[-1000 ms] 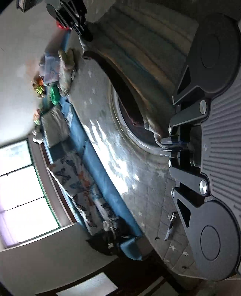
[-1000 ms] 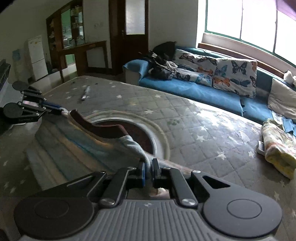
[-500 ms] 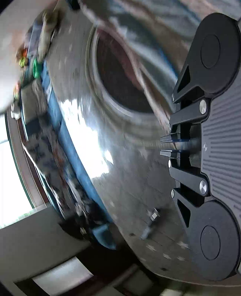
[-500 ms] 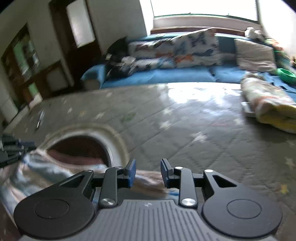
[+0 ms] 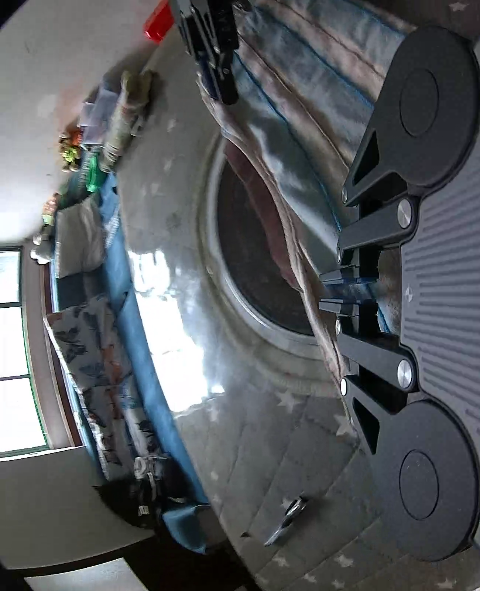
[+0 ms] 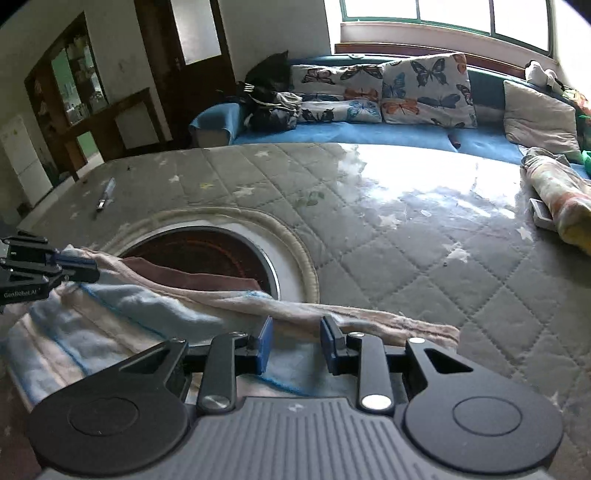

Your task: Fold towel

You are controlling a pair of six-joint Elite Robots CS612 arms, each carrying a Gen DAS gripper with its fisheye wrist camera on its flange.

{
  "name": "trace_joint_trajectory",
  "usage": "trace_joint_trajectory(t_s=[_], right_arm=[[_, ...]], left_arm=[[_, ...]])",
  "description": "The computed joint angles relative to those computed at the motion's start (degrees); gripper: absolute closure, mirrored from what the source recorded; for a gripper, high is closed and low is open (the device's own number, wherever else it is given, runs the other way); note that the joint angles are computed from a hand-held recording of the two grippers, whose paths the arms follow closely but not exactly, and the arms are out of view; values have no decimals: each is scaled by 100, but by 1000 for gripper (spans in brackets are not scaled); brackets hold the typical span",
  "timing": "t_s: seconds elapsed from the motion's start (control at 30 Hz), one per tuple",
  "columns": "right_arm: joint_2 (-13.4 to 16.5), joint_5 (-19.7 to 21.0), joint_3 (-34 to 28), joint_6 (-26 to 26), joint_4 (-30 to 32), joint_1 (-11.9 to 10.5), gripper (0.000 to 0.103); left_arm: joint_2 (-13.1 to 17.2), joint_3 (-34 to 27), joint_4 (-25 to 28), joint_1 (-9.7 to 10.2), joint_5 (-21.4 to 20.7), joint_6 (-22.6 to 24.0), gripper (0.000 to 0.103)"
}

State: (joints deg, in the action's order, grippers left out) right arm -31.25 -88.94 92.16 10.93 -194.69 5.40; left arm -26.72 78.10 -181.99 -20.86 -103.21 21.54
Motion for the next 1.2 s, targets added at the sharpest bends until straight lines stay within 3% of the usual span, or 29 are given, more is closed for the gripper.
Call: trace_joint_trajectory(t_s=[0.17,0.27,0.47,0.73,1.2], right_arm=[[66,-74,-87,99,42,-7,76],[37,-220,-70,-1,-67,46,75],[53,314,-252,-328,1,143,75],[288,447,-762,-838,605,350,75],[23,341,-246,-1546,619,600,65]], left_arm=[[144,-247,149,46,142,-353,93],[99,-164,-46,45,262,-419,93],[6,-4,-54,6,-206,-315,93],[62,-43,2,-51,-114,-406,91],[-143,595,-815,-133,205,-287,91]])
